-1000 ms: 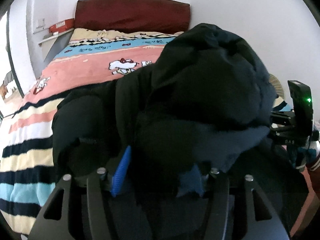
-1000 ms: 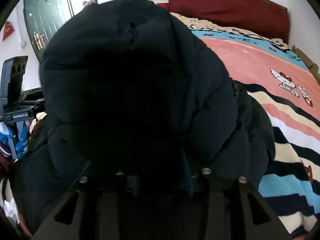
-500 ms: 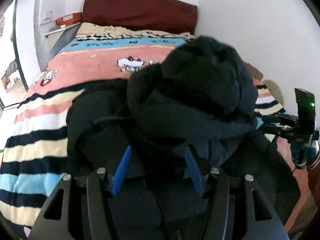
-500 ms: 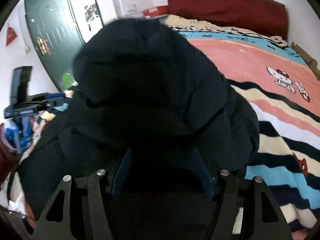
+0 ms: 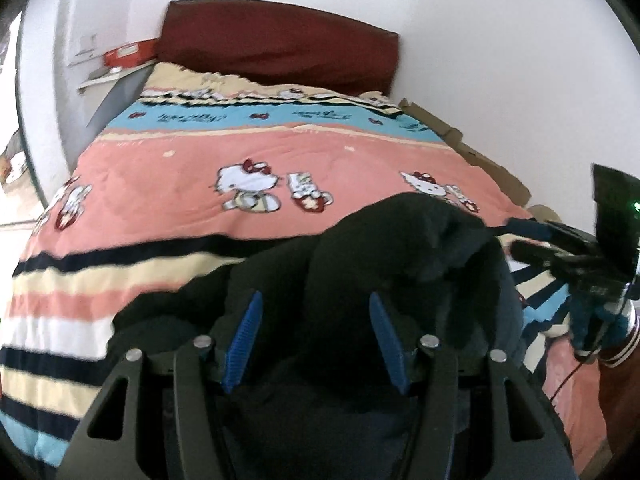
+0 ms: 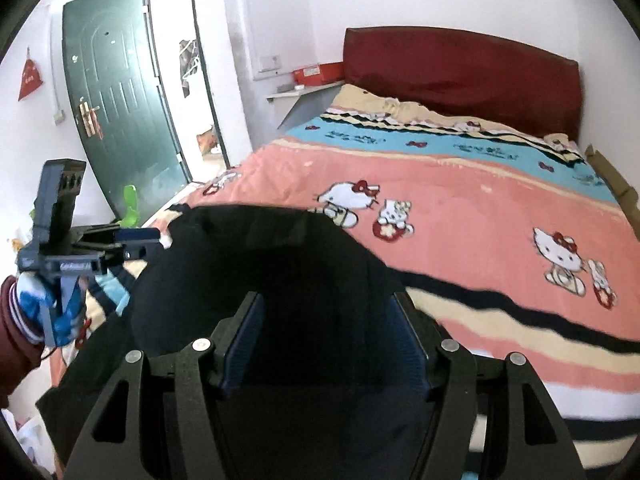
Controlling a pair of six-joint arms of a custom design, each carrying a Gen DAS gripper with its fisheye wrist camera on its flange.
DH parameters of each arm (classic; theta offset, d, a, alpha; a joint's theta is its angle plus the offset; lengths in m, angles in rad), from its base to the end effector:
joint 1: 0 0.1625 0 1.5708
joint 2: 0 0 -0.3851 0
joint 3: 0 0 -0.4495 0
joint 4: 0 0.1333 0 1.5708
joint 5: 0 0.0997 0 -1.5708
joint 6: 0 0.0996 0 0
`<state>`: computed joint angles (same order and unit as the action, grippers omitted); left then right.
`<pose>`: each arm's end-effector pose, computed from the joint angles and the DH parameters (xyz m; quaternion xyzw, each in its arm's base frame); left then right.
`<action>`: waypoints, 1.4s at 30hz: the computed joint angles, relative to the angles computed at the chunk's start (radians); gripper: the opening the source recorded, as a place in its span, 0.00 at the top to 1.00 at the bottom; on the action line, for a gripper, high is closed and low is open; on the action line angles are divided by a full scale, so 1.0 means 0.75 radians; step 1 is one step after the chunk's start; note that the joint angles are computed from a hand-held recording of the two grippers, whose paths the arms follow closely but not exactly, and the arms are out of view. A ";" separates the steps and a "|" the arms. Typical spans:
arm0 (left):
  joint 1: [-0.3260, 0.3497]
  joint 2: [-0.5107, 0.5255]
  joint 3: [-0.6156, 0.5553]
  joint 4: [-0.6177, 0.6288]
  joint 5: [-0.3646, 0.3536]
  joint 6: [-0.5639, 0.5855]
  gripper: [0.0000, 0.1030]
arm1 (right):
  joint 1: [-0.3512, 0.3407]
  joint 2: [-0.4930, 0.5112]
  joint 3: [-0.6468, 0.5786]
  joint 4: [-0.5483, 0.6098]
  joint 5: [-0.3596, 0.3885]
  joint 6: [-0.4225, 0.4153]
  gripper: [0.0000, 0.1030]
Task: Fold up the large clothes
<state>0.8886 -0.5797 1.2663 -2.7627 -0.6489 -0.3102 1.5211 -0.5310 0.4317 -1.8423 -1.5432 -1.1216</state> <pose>-0.3306 -0.7443 0.0841 0.0511 0.8728 -0.4019 0.2721 0.0908 -0.9140 0.3454 0.5040 -0.8437 0.1611 0.0906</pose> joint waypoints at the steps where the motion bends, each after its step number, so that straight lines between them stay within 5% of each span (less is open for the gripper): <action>1: 0.004 0.026 -0.041 0.021 -0.014 0.018 0.48 | 0.006 0.039 -0.050 0.025 -0.001 0.004 0.38; 7: 0.023 0.085 -0.075 0.185 -0.067 -0.052 0.47 | 0.001 -0.012 0.122 0.039 -0.104 -0.062 0.38; 13: -0.014 0.036 0.135 0.146 -0.091 -0.158 0.45 | -0.060 -0.199 0.454 -0.016 -0.195 -0.074 0.38; 20: -0.094 0.045 0.250 0.166 0.018 -0.202 0.43 | -0.115 -0.428 0.776 -0.105 -0.235 -0.171 0.38; 32: -0.010 0.172 0.119 0.090 0.075 -0.194 0.41 | -0.119 -0.277 0.688 -0.256 -0.279 -0.043 0.37; 42: -0.058 0.094 0.187 0.108 0.069 -0.249 0.42 | -0.094 -0.332 0.710 -0.224 -0.306 -0.041 0.36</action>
